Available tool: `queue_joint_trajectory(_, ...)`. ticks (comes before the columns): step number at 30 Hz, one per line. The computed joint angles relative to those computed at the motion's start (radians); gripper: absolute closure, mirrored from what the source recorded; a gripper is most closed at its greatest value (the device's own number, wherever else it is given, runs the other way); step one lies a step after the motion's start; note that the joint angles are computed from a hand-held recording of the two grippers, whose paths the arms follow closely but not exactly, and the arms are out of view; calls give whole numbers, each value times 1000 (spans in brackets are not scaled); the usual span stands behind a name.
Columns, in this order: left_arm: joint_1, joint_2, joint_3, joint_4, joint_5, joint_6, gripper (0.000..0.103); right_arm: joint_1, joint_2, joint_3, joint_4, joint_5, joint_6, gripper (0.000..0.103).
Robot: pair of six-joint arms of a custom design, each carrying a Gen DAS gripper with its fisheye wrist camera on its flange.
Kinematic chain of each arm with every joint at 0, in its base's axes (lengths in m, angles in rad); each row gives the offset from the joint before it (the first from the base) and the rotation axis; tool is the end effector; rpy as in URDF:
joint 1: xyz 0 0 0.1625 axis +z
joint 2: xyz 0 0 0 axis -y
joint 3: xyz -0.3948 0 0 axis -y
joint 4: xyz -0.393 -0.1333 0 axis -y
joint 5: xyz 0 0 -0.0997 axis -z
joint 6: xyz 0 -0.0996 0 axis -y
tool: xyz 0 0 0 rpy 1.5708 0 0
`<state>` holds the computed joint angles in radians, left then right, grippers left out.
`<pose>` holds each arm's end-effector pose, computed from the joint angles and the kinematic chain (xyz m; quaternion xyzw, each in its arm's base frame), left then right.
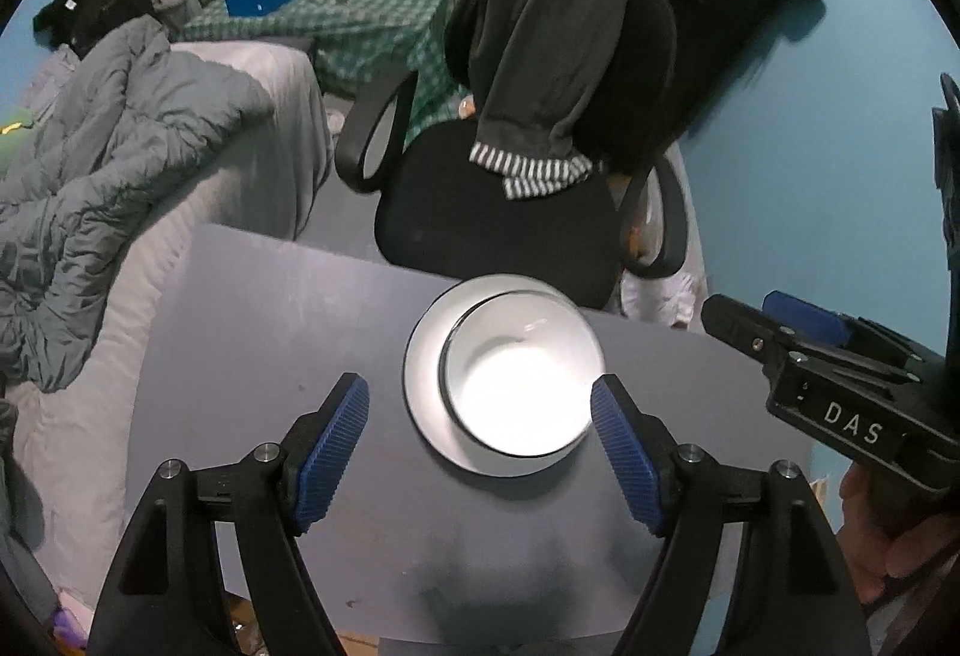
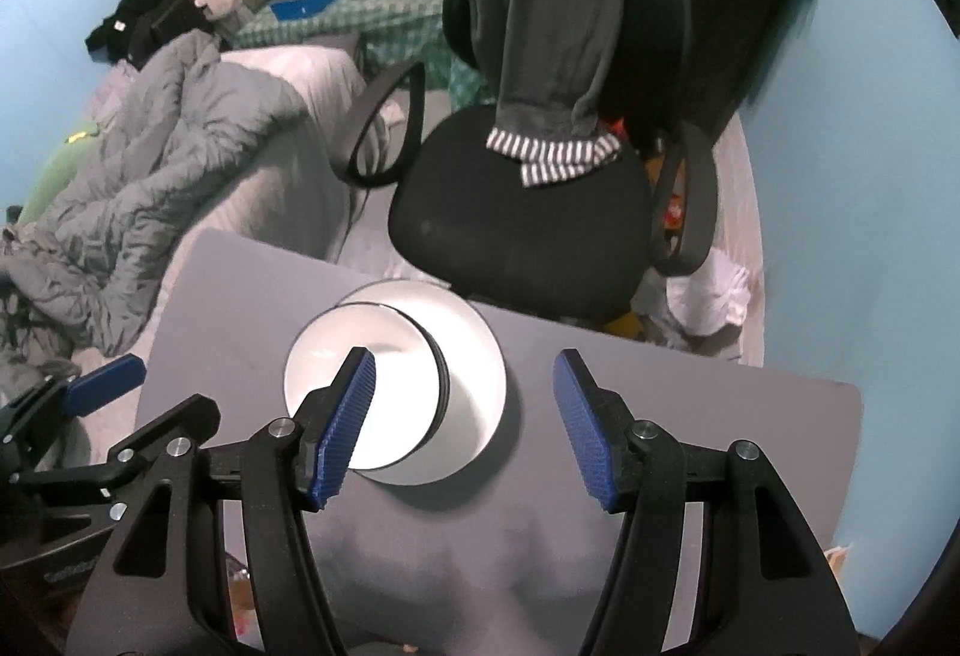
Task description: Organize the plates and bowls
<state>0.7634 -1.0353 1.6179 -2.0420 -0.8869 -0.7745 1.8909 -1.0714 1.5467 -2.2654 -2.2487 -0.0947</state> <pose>-0.3124 -0.5705 0.1980 0.0341 0.9402 -0.2012 0.2727 0.2726 -0.5973 0.2752 0.1574 -0.9248 0.1397 0.3168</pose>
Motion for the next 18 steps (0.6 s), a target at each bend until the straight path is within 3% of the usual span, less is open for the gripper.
queue_joint_trajectory(6, -53, -8, -9, -9, 33, -16, 22, 18, -45, -12, 50, 44, -19, 42)
queue_joint_trajectory(18, -135, -21, -22, 22, 100, -74, 21, 55, -120, 10, 23, 30, -55, 42)
